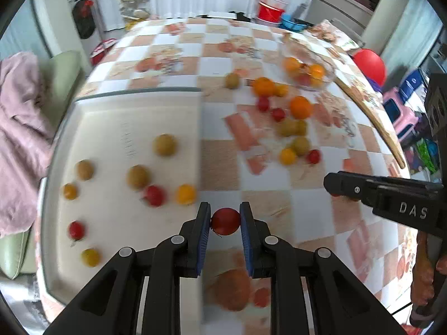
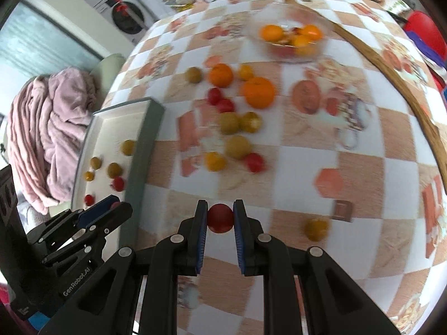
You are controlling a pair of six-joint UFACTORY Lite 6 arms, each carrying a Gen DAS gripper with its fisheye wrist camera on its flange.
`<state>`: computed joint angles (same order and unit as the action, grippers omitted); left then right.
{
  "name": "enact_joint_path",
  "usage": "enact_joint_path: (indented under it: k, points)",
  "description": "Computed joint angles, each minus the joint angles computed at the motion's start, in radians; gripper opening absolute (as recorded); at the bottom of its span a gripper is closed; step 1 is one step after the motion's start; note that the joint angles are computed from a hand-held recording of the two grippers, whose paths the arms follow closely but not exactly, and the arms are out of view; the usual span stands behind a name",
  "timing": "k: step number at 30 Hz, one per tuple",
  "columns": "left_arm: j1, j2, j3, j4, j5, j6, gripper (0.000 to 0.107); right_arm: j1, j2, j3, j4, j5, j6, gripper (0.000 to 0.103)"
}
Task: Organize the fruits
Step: 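Carry both red tomatoes over the white tray, then open both tools to drop the tomatoes into the white tray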
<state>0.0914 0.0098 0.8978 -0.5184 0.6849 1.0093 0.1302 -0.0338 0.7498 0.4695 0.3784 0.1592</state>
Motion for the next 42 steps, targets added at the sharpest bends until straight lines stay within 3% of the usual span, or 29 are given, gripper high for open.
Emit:
enact_joint_path:
  k: [9, 18, 29, 42]
  points:
    - [0.211, 0.150, 0.158, 0.001, 0.001, 0.090, 0.023, 0.176, 0.282, 0.320, -0.027, -0.002, 0.066, 0.020]
    - [0.210, 0.416, 0.415, 0.002, -0.034, 0.037, 0.023, 0.200, 0.644, 0.796, -0.127, 0.088, 0.145, 0.020]
    - [0.198, 0.556, 0.508, 0.089, -0.049, -0.031, 0.023, 0.181, 1.001, 1.281, -0.273, 0.257, 0.278, 0.020]
    - [0.187, 0.579, 0.516, 0.103, -0.075, -0.034, 0.023, 0.195, 1.246, 1.635, -0.356, 0.427, 0.324, 0.024]
